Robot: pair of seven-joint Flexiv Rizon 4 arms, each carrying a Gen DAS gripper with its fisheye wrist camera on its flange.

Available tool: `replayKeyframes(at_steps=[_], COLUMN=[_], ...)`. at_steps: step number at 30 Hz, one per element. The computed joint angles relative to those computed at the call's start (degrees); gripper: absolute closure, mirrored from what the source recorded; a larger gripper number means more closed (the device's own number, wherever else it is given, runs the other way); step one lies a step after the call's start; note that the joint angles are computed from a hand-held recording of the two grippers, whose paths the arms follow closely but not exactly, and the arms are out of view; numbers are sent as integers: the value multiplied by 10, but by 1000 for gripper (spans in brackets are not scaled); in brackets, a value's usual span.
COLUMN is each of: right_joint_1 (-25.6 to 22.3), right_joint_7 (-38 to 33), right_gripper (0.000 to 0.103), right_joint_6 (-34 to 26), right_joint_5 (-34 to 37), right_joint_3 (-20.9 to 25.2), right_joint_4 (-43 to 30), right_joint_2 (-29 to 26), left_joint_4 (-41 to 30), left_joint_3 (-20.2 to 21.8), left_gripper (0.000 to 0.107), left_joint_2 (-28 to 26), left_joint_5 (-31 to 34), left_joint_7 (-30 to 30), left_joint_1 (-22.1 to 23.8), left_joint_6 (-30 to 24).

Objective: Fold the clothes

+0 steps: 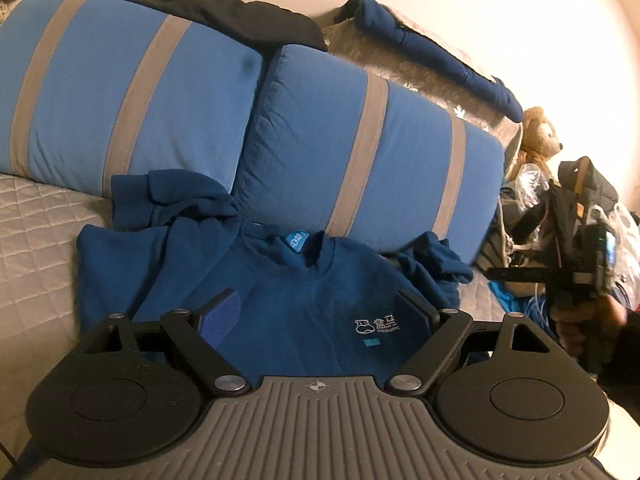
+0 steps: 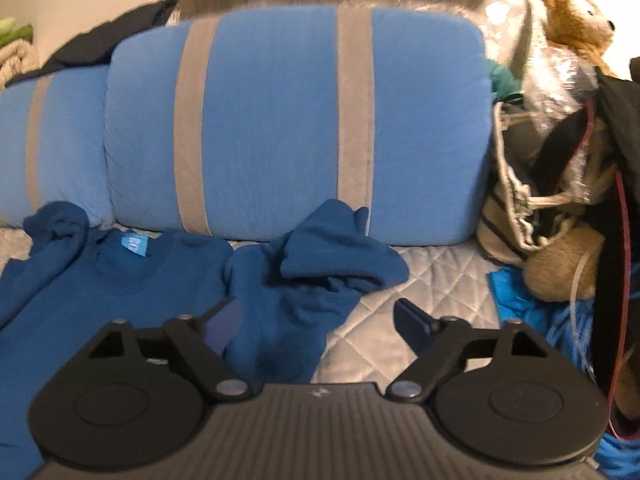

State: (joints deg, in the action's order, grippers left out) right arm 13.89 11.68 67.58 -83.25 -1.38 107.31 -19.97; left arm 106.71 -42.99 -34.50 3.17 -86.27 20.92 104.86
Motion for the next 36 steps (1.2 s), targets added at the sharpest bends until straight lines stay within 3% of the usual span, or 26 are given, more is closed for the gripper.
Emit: replayKeyframes(at_steps=[6,11,16,17,18,20,22,24,26,32,36], right_joint_1=[34,51,64,69,71,64,68,75,76,88,89], right_joint_7=[-99,-206,-312,-319,-323,-346,-354,-359,-387,-390,-461], right_gripper=[21,21,32,39,61,85,95,97,97,98,97], right_joint_6=[-74,-98,-106,-115,-120,-107,-97,-100,-118,-101,-61], right_joint_5=[53,61,80,76,79,105,111,114,162,193,263], right_joint_3=[-20,-41,-65,-73,-76,-69,-72,-71,-51,-22,28], right_joint_4=[-68,-114,-155,-161,-164,-170,-164,-159,-153,-117,-92], right_joint_2=[-65,-112,-156,-161,-164,-167,-158,-147,-128,-63,-40], left_joint_4=[-4,-6,-10,-11,-14,-17,-20,-22,-21,-24,-21], left_joint_3=[0,9,22,24,29,39,46,53,53,53,52], left_gripper=[22,22,22,22,22,22,22,22,22,22,22], left_joint_2=[-3,-4,-11,-12,-12,-10,-9,-6,-5,-6,-4], left_joint_5=[-4,-7,4,9,11,12,11,10,12,22,23], left_joint_7=[6,6,-10,-17,-26,-42,-55,-65,-70,-70,-65], left_joint_1=[-2,-10,-19,-20,-23,-28,-31,-35,-34,-33,-32], left_joint_6=[-8,2,36,42,43,40,36,32,31,26,25])
